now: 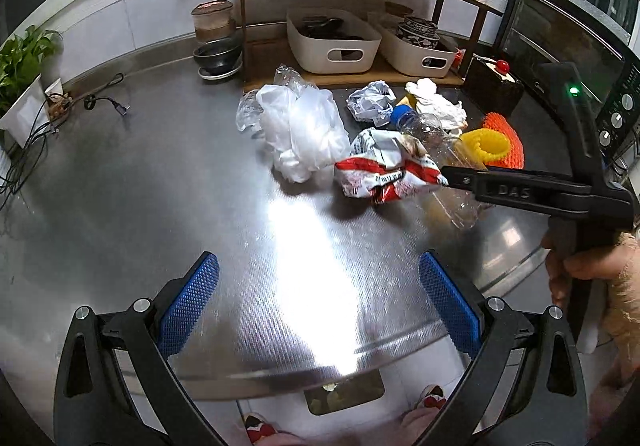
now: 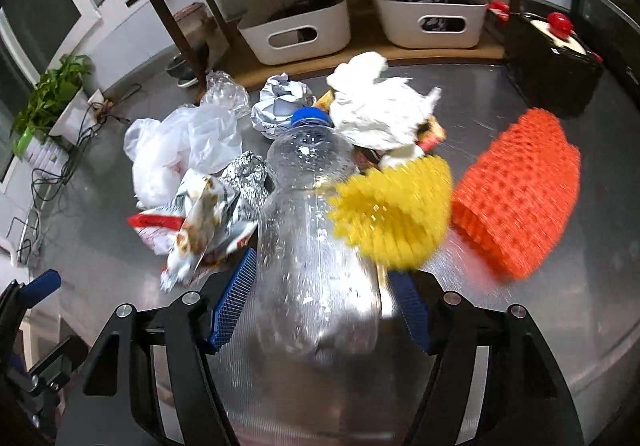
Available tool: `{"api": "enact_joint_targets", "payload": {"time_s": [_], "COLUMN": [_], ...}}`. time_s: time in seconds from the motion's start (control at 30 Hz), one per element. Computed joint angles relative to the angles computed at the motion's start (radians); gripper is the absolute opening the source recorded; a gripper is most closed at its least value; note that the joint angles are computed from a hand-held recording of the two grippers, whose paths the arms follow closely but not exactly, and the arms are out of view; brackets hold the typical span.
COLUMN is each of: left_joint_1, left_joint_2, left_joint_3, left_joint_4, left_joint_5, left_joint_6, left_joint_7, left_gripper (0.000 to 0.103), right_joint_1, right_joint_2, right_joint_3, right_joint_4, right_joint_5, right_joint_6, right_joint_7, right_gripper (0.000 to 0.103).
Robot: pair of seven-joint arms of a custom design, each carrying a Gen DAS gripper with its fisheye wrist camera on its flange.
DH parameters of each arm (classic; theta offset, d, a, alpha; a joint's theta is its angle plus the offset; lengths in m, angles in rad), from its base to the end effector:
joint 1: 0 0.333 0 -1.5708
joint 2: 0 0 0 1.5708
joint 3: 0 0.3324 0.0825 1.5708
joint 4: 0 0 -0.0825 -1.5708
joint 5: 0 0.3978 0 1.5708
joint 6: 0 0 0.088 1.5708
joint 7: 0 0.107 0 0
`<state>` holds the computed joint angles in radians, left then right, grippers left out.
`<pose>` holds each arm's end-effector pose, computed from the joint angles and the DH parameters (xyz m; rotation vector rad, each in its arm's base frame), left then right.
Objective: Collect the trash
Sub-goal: 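Grasp the red-and-white snack wrapper with the left tool while the right tool grasps the plastic bottle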
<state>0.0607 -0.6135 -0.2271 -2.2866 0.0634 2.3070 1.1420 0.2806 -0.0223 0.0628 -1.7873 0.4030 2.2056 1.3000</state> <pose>0.4101 -0.0927 0.6520 -2.0500 1.6199 -0.6109 0.5670 0.2173 0.6147 -2.1756 1.3708 -0.0326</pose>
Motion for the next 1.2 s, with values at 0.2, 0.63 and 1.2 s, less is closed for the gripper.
{"api": "enact_joint_targets", "payload": {"time_s": [0.2,0.63,1.2], "left_joint_1": [-0.006,-0.027,-0.058], "left_joint_2": [0.050,0.187,0.292], "left_joint_3": [0.011,0.061,0.083], "left_joint_4": [0.023,0.082,0.139], "left_joint_5": [-0.011,-0.100,-0.186], "left_joint_6": [0.023,0.116,0.130], "left_joint_7": [0.015,0.064,0.182], "left_gripper": [0.095,0.075,0.024], "right_joint_1": [-0.005,-0.055,-0.059], "right_joint_2": [0.069,0.044,-0.060], "right_joint_3": [0.009,-0.010,-0.044], "right_joint_4": [0.074,0.061,-0.056], "right_joint_5": [-0.011,0.038,0.066], "right_joint_6": [-0.051,-0.115,-0.124], "right_joint_7": [0.020,-0.037,-0.026], "right_gripper": [0.069,0.062,0.062]}}
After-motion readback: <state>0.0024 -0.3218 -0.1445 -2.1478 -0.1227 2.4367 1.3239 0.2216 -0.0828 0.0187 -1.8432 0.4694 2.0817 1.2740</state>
